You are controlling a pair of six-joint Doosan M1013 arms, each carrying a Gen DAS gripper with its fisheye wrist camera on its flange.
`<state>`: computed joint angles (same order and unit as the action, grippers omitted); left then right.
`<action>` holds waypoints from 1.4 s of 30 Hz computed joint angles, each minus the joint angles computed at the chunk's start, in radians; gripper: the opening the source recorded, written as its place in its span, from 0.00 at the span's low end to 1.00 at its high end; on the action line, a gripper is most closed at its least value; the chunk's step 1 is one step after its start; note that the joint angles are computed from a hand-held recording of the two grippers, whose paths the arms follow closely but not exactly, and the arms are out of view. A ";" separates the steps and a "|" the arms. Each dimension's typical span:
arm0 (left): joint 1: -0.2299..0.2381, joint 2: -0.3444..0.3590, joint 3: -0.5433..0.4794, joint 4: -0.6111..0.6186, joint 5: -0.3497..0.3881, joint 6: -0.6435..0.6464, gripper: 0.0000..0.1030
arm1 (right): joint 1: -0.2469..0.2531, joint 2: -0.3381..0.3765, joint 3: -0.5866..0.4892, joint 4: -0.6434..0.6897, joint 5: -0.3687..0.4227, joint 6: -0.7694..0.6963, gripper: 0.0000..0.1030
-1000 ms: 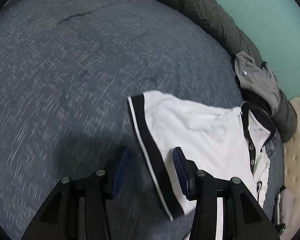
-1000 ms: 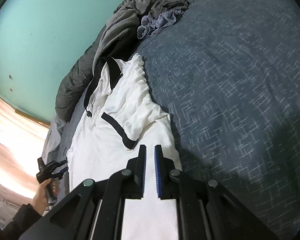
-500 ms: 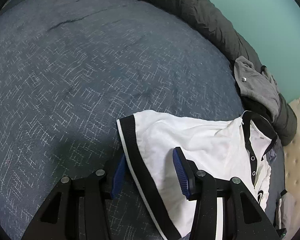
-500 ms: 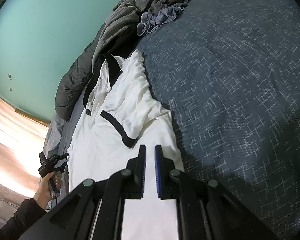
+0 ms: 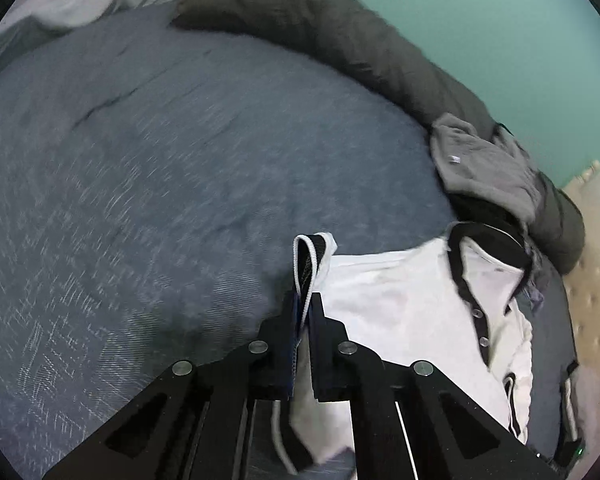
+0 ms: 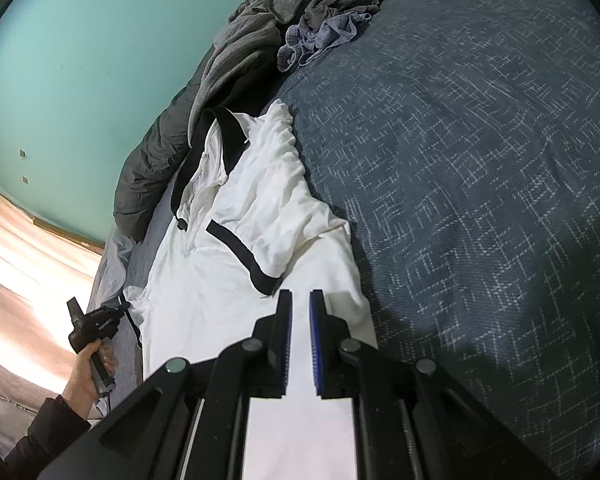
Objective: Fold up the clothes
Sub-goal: 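Lay the sleeve flat on the shirt and open the left tool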
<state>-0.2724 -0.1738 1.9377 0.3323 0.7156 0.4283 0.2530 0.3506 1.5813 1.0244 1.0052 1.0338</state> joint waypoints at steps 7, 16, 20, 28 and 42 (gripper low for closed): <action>-0.093 0.054 -0.098 -0.017 0.014 0.097 0.05 | -0.008 -0.001 -0.003 0.028 0.003 -0.004 0.08; -0.173 0.177 -0.206 -0.151 0.135 0.250 0.05 | -0.021 -0.002 -0.009 0.067 0.008 -0.012 0.08; -0.191 0.178 -0.211 -0.145 0.156 0.237 0.08 | -0.021 -0.002 -0.010 0.075 0.012 -0.014 0.08; -0.192 0.106 -0.169 -0.117 0.150 0.179 0.25 | -0.015 -0.001 -0.010 0.078 0.018 -0.015 0.08; -0.119 0.076 -0.094 -0.051 0.170 0.108 0.28 | -0.014 0.003 -0.012 0.076 0.023 -0.007 0.08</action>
